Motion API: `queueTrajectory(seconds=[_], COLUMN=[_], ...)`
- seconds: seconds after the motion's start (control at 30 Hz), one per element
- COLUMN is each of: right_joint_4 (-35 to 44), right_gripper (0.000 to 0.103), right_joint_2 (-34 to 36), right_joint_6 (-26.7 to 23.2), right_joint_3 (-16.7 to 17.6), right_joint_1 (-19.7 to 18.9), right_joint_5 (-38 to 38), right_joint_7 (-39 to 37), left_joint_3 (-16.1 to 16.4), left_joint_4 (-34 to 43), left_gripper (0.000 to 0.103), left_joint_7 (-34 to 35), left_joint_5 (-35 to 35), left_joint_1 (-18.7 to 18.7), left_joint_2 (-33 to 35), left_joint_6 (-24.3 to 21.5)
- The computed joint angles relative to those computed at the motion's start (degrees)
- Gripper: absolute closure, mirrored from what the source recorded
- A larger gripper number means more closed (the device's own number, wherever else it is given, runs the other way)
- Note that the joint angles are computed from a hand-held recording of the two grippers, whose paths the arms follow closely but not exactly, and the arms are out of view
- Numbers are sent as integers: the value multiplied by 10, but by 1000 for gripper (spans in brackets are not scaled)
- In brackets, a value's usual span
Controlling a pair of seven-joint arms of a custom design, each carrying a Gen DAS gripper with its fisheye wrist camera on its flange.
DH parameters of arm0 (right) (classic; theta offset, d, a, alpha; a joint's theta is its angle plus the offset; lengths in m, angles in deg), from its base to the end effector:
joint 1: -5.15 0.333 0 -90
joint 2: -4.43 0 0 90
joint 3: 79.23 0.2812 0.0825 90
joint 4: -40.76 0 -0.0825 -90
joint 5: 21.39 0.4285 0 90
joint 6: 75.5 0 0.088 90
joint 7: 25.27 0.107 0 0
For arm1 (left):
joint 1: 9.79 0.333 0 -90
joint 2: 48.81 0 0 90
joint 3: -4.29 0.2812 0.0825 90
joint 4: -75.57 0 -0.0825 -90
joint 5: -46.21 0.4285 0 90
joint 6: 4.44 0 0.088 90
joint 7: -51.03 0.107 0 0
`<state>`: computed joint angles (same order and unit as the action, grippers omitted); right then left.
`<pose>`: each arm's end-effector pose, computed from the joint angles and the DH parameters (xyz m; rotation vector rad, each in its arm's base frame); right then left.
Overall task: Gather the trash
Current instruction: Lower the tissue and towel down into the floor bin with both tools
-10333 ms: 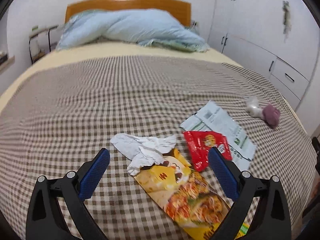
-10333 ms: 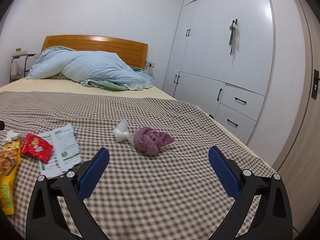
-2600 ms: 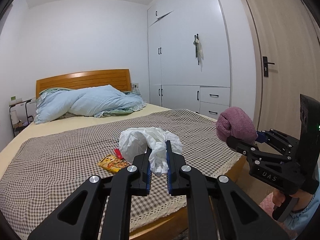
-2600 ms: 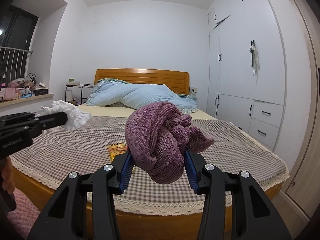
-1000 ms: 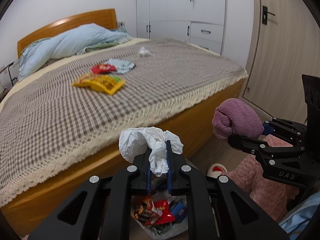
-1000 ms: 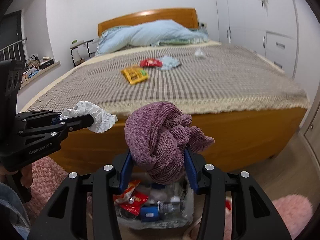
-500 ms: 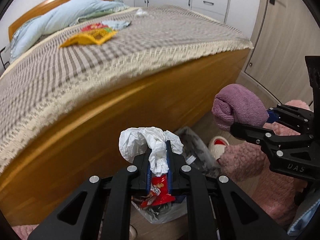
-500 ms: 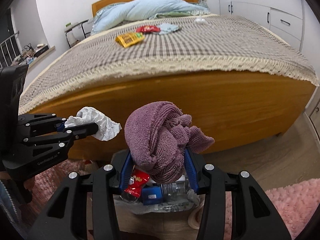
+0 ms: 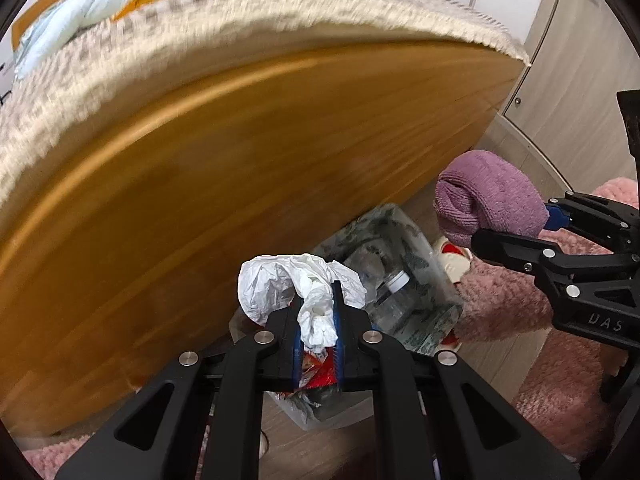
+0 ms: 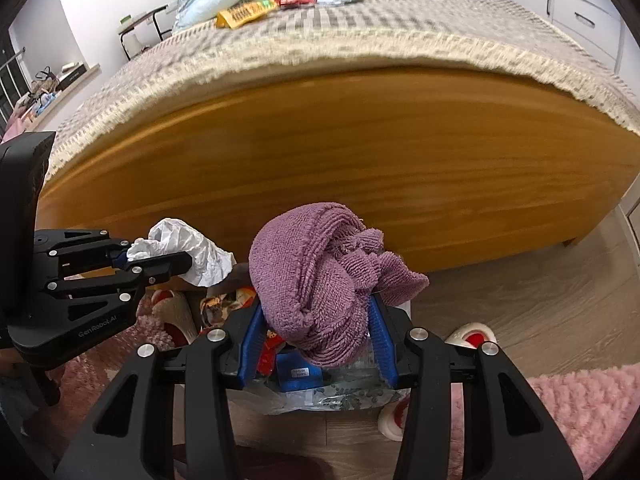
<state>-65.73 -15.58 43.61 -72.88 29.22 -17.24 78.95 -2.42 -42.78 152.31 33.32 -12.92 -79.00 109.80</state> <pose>0.4558 0.2834 0.6901 -2.0647 1.5703 -0.2513 0.4716 -0.1072 0.6551 -1.6751 2.3226 -0.6294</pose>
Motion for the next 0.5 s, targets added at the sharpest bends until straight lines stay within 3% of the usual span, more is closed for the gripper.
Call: queueTrajectory(seconds=[0.5], right_joint_4=[44], right_gripper=[57], right_joint_2=[60], right_joint_6=[-59], right_joint_3=[-2], right_joint_1=[-2], right_joint_5=[27], right_joint_7=[-24], left_joint_3=[-4], left_joint_4=[1], left_gripper=[94], left_joint_7=[-28], left_joint_5=[10], left_joint_1=[7], left_joint_2=[44], left_joint_6=[-37])
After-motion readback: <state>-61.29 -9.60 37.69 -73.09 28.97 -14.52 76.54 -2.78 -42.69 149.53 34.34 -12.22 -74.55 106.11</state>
